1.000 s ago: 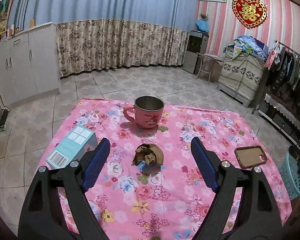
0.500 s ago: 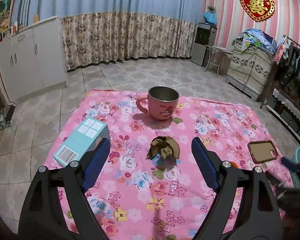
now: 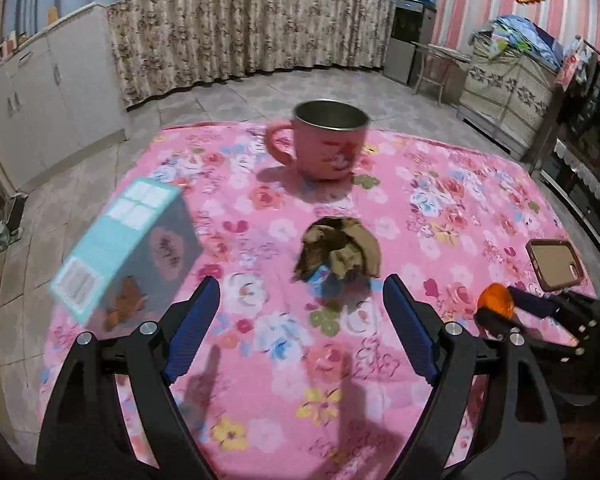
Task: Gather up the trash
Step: 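Grasp the orange round lid with the right gripper while the left grasps the crumpled brown paper, then carry the orange lid and brown paper to the blue basket and open both grippers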
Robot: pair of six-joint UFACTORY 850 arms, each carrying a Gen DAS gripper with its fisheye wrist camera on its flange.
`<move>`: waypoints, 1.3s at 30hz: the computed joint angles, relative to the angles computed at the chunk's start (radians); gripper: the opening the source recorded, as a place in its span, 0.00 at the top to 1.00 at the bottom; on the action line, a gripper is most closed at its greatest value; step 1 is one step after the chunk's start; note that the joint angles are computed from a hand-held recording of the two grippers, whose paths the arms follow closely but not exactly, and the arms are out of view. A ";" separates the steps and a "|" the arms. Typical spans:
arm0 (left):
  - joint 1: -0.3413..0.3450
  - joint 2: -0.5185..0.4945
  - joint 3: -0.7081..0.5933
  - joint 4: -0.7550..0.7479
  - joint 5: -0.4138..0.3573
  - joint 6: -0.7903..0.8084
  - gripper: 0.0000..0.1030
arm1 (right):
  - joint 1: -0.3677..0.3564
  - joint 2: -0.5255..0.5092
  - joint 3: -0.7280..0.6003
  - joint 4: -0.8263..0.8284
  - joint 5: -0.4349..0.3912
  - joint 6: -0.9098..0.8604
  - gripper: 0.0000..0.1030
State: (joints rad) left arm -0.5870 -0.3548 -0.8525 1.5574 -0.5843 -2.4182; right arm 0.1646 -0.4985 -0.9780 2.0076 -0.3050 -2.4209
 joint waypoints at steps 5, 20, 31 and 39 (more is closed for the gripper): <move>0.015 -0.092 -0.100 -0.007 -0.028 0.073 0.19 | -0.079 0.028 0.003 -0.047 -0.117 0.074 0.61; 0.031 -0.115 -0.121 -0.041 -0.019 0.068 0.56 | -0.195 0.078 0.013 -0.083 -0.240 0.158 0.61; -0.125 -0.057 -0.124 0.024 -0.203 0.057 0.56 | -0.251 0.181 0.116 0.143 -0.272 -0.078 0.61; -0.173 -0.042 -0.151 0.143 -0.186 -0.043 0.56 | -0.387 0.248 0.149 0.296 -0.319 -0.213 0.61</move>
State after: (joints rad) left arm -0.7600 -0.3969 -1.0038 1.7002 -0.7706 -2.4616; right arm -0.2226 -0.2501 -0.8289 2.3038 -0.6237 -2.6338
